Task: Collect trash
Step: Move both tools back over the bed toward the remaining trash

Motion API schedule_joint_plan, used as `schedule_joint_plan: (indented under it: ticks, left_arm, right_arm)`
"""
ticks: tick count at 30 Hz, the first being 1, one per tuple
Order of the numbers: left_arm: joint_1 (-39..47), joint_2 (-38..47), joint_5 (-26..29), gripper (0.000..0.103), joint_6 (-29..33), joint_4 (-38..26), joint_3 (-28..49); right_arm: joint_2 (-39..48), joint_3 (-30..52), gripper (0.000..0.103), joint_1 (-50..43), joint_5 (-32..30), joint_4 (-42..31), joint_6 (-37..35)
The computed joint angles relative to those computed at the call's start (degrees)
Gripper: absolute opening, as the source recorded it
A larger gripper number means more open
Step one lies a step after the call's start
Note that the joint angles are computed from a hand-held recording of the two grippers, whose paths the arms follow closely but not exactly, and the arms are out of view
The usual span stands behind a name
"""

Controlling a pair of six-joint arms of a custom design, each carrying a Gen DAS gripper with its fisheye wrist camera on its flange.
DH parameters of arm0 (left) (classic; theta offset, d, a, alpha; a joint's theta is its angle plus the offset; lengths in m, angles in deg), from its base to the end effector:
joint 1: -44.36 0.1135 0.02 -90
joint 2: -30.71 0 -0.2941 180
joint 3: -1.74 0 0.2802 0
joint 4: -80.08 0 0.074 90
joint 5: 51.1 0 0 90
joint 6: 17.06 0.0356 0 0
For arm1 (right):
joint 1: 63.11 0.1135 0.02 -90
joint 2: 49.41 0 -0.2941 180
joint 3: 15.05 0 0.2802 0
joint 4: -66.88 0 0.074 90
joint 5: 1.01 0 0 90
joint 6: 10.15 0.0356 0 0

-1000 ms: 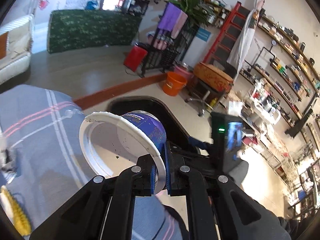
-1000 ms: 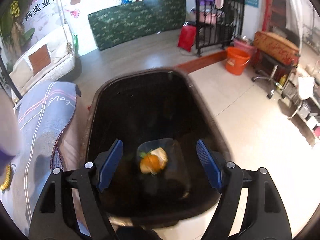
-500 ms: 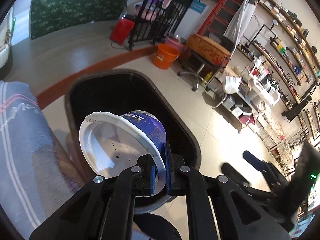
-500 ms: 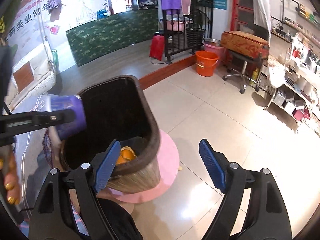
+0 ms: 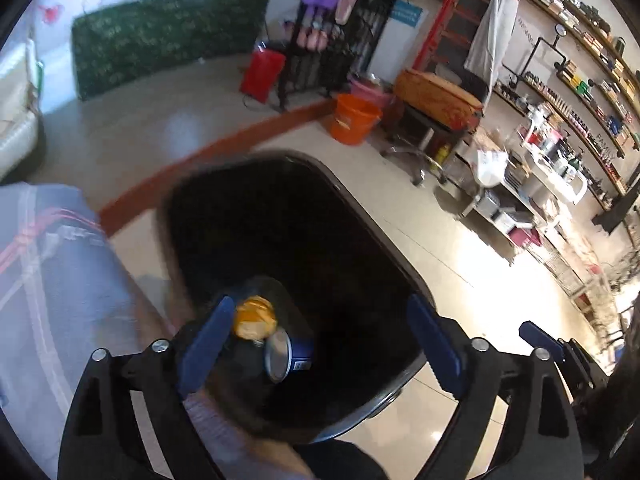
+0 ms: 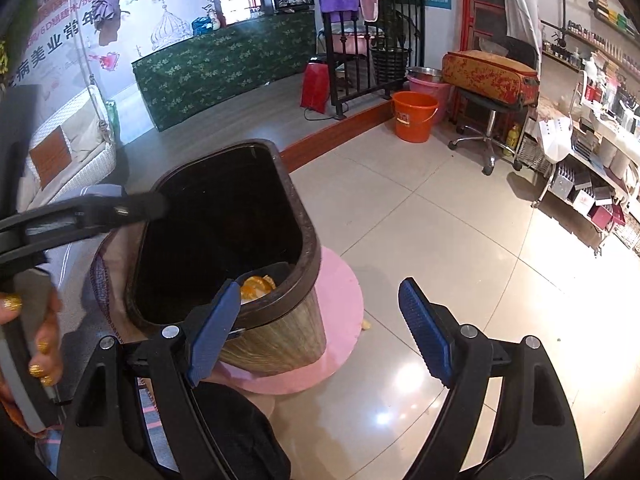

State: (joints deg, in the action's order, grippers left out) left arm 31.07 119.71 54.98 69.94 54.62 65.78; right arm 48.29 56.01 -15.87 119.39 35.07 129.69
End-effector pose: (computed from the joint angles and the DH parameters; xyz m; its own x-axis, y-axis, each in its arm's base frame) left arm 0.3265 -0.0873 0.2059 -0.7696 0.1301 -0.6251 0.3528 0.9026 -0.2465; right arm 0.2608 0.2555 0.1901 -0.7197 0.1926 -0.6670 0.1497 0.9812 0.1218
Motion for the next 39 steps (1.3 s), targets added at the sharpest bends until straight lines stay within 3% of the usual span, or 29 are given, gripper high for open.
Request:
schedule_joint_plan:
  ticks: [6, 10, 21, 25, 27, 30, 34, 39]
  left_arm:
    - [3.32, -13.64, -3.56, 0.098, 0.11, 0.12, -8.38]
    - [7.13, -23.04, -5.85, 0.097, -0.95, -1.02, -13.60]
    - [22.72, -38.43, -5.99, 0.098, -0.59, -9.61, -18.35]
    - [26.86, -43.98, -9.06, 0.097, -1.25, -11.03, -19.75]
    - [32.97, -47.25, -7.33, 0.098, 0.76, -11.21, -21.43]
    - [37.29, -48.21, -8.32, 0.097, 0.11, -10.92, -21.38]
    - [42.31, -43.35, -8.54, 0.097, 1.95, -10.05, -20.08]
    - [46.55, -34.06, -6.16, 0.079, 3.96, -8.18, -17.95]
  right_arm:
    - [1.87, 2.04, 0.084, 1.34, -0.83, 0.34, 0.41]
    - [3.53, 4.83, 0.087, 2.86, -0.92, -0.40, -0.24]
    - [9.05, 14.83, 0.087, 8.34, -2.73, -1.52, -3.48]
    - [11.98, 19.61, 0.087, 10.52, -3.62, -2.06, -5.65]
    - [13.76, 22.70, 0.088, 11.70, -4.18, -2.26, -7.10]
    - [16.17, 26.57, 0.088, 13.07, -5.10, -2.70, -8.59]
    - [18.56, 30.81, 0.088, 14.60, -6.33, -3.64, -10.07]
    - [20.02, 34.02, 0.088, 16.26, -6.38, -4.57, -11.22]
